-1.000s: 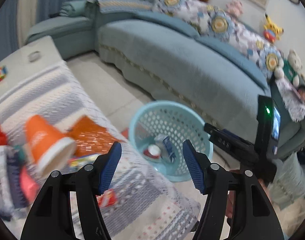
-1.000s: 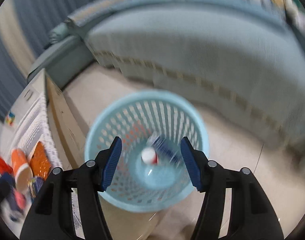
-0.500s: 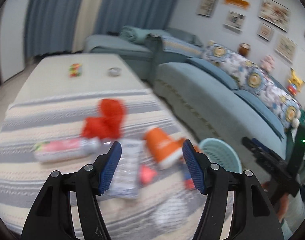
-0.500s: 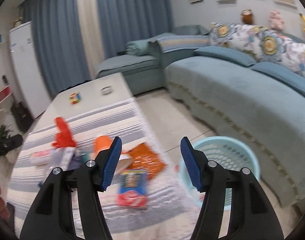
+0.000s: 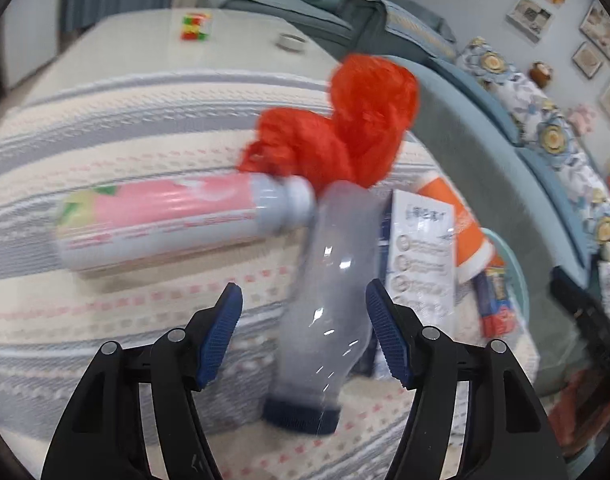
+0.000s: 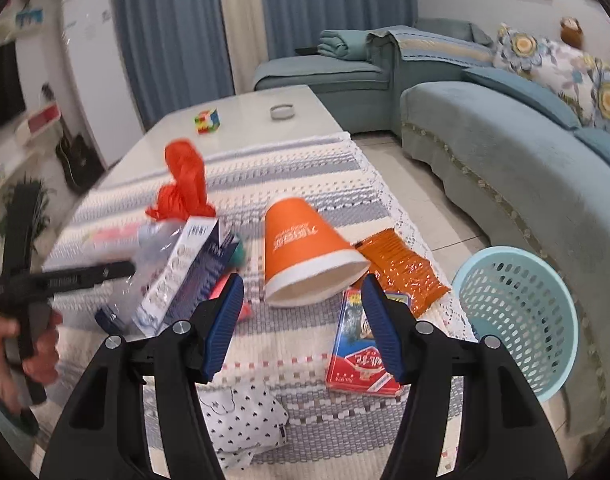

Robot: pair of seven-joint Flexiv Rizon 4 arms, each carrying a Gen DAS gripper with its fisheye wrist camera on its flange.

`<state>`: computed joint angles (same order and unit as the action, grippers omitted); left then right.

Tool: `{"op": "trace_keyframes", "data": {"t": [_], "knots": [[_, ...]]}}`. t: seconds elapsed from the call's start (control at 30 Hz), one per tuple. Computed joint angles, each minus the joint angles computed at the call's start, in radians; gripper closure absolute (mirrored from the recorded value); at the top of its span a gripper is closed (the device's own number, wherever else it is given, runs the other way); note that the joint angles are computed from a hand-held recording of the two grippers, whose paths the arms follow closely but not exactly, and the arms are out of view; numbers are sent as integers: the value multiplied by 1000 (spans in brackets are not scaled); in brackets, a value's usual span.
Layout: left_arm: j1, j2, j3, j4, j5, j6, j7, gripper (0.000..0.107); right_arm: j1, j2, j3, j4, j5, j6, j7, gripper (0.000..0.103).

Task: Collect trash
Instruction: 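Grasp the clear plastic bottle with the left tool while the right tool grasps a dark-blue milk carton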

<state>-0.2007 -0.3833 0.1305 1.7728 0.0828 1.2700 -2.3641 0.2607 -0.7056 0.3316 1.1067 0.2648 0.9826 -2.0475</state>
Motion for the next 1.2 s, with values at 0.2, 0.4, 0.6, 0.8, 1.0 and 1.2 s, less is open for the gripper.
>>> {"op": "trace_keyframes", "data": {"t": [0.2,0.4,0.6,0.8,1.0,1.2], "knots": [[20,-75,-24,-97,-31,-62,78,43,22,-21,-34,17,-64,40,58,42],[18,-94,-27,-120,-51,-79,99,57,6,-23,27,-10,-19,-41,6,42],[-87,-43,69,-64,71,-42,-92,58,18,-48,52,-101,61,-225,20,42],[-169,56,138,19,270,-15,-340,58,54,-103,28,-213,121,-444,91,42],[-128,95,84,49,344,-51,-404,58,78,-194,9,-369,174,-589,247,42],[-93,87,39,49,365,-55,-422,58,114,-249,-17,-449,180,-623,337,44]]}}
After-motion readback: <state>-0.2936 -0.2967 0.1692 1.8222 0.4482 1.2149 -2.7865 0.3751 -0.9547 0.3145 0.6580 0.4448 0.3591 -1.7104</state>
